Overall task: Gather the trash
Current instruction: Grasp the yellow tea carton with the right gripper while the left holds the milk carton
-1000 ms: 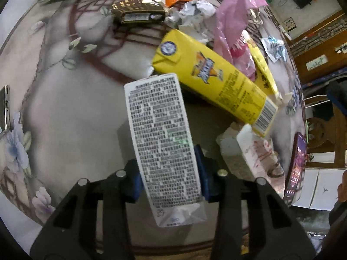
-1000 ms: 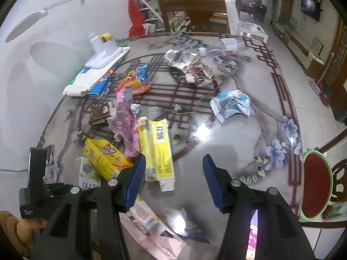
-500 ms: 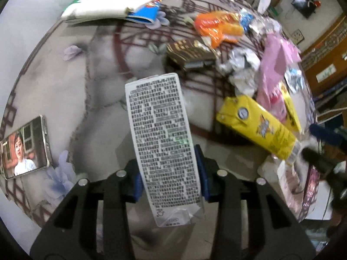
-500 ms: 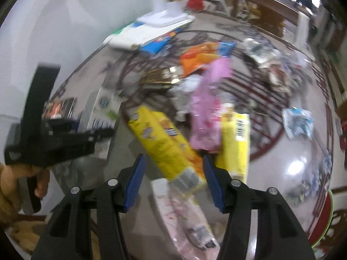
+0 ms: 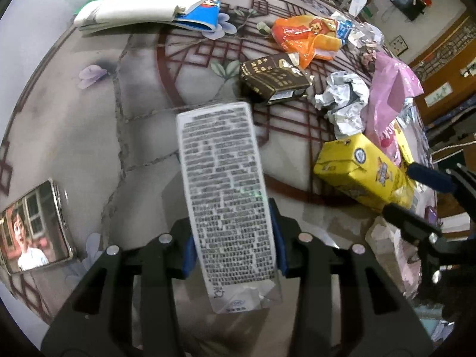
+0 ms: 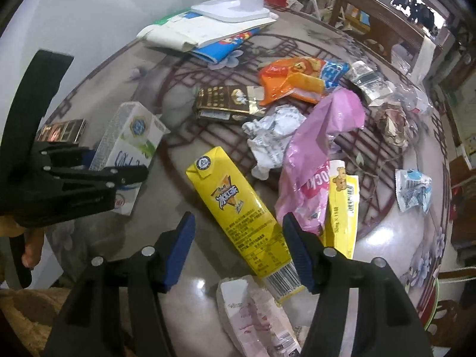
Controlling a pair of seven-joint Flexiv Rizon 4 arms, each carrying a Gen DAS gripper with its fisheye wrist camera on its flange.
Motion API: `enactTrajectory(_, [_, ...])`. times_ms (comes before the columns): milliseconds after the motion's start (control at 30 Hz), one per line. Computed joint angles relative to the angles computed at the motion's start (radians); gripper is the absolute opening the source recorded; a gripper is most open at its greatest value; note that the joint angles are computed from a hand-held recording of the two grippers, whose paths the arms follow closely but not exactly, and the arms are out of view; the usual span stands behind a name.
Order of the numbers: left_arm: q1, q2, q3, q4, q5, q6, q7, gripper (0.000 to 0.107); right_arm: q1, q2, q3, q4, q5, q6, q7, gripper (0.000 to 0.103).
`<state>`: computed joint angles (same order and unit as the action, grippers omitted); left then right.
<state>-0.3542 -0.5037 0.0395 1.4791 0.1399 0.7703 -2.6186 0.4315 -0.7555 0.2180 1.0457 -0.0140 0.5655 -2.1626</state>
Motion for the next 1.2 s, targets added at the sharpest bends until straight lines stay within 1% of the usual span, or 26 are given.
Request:
enactTrajectory(233, [0.02,-0.012,-0.017,0.007,-0.032,0.039,0.074,0.039,0.015,-0.019,-0.018,-0.021,-0.026,-0.009,0.044,0.062])
enactTrajectory(400, [0.023,-0.006,-0.016,0.029,-0.054,0.062,0.088,0.039,0.011,-0.035,-0.01,-0.065,-0.011,-0.037,0.058,0.062])
enactTrajectory(467, [0.022,-0.004,-0.016,0.036,-0.059,0.069,0.091,0.039,0.013,-0.057,-0.012,-0.11,-0.009,-0.076,0.065,0.062])
enactTrajectory(533, [0.021,-0.002,-0.013,0.04,-0.059,0.073,0.091,0.039,0.022,-0.091,-0.02,-0.173,-0.019,-0.14,0.062,0.062])
enactTrajectory(700, [0.018,0.004,-0.007,0.05,-0.056,0.089,0.081,0.039,0.043,-0.146,-0.042,-0.255,-0.043,-0.226,0.033,0.062])
enactTrajectory(800, [0.014,0.005,-0.002,0.047,-0.047,0.087,0.075,0.038,0.055,-0.153,-0.059,-0.247,-0.063,-0.238,0.012,0.062])
enactTrajectory(867, [0.01,0.01,0.003,0.048,-0.036,0.081,0.068,0.036,0.054,-0.136,-0.058,-0.209,-0.064,-0.211,0.002,0.048])
enactTrajectory(900, [0.007,0.013,0.006,0.048,-0.029,0.081,0.062,0.036,0.05,-0.132,-0.053,-0.204,-0.058,-0.208,-0.001,0.045])
enactTrajectory(933, [0.002,0.018,0.013,0.05,-0.017,0.083,0.048,0.036,0.043,-0.123,-0.043,-0.196,-0.044,-0.203,-0.003,0.037])
enactTrajectory(967, [0.0,0.022,0.017,0.05,-0.008,0.084,0.037,0.036,0.038,-0.117,-0.036,-0.191,-0.032,-0.197,-0.004,0.035])
enactTrajectory(1033, [-0.009,0.03,0.03,0.042,0.021,0.079,0.01,0.036,0.028,-0.103,-0.023,-0.184,-0.008,-0.178,-0.004,0.035])
enactTrajectory(1133, [-0.019,0.039,0.044,0.015,0.071,0.066,-0.026,0.036,0.013,-0.094,-0.004,-0.208,0.039,-0.161,0.012,0.034])
enactTrajectory(1200, [-0.023,0.045,0.049,-0.004,0.101,0.063,-0.045,0.036,0.006,-0.085,0.003,-0.22,0.068,-0.131,0.028,0.034])
